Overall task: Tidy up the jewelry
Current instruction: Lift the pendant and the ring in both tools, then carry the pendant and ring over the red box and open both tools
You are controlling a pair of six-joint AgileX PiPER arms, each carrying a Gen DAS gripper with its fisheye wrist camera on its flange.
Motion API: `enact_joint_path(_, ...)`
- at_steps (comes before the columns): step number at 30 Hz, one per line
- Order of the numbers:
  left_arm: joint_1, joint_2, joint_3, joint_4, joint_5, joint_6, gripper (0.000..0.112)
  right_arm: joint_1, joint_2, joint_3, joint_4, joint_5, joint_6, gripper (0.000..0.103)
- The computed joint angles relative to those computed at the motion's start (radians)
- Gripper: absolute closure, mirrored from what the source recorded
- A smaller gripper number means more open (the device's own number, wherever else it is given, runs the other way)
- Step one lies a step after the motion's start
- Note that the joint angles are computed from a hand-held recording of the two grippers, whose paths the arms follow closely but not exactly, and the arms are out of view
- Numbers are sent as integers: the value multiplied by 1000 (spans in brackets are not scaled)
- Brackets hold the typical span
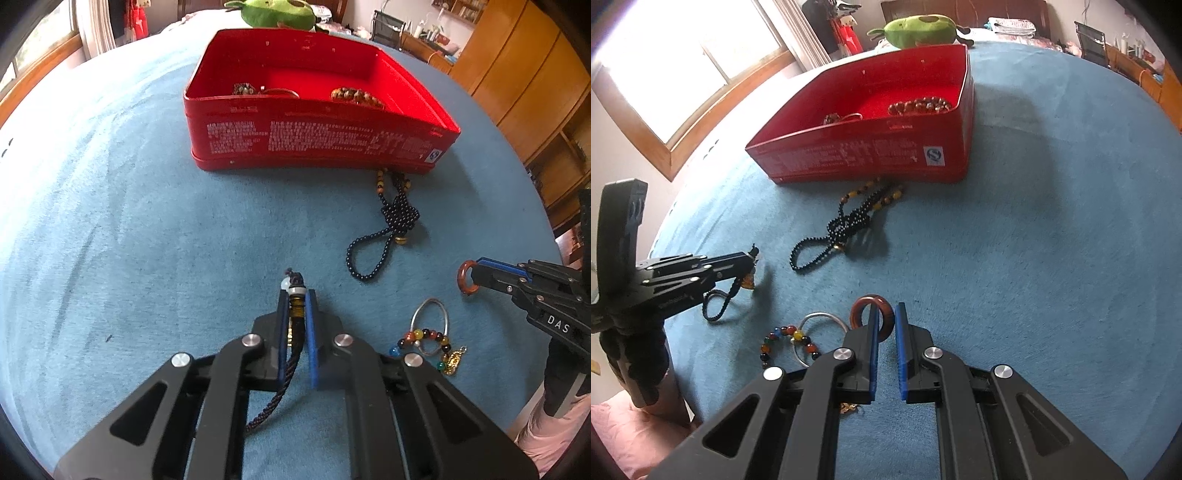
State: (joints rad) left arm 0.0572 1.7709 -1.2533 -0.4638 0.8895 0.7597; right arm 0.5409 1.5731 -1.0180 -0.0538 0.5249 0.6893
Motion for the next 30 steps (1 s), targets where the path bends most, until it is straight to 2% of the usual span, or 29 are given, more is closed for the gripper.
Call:
enact_joint_path(16, 97, -104, -63, -113, 105, 77, 105, 14, -54, -75, -74, 82, 39, 95)
enact_joint_path(30, 74, -23, -84, -70, 79, 25, 106, -24, -3, -50, 20, 44, -31, 95)
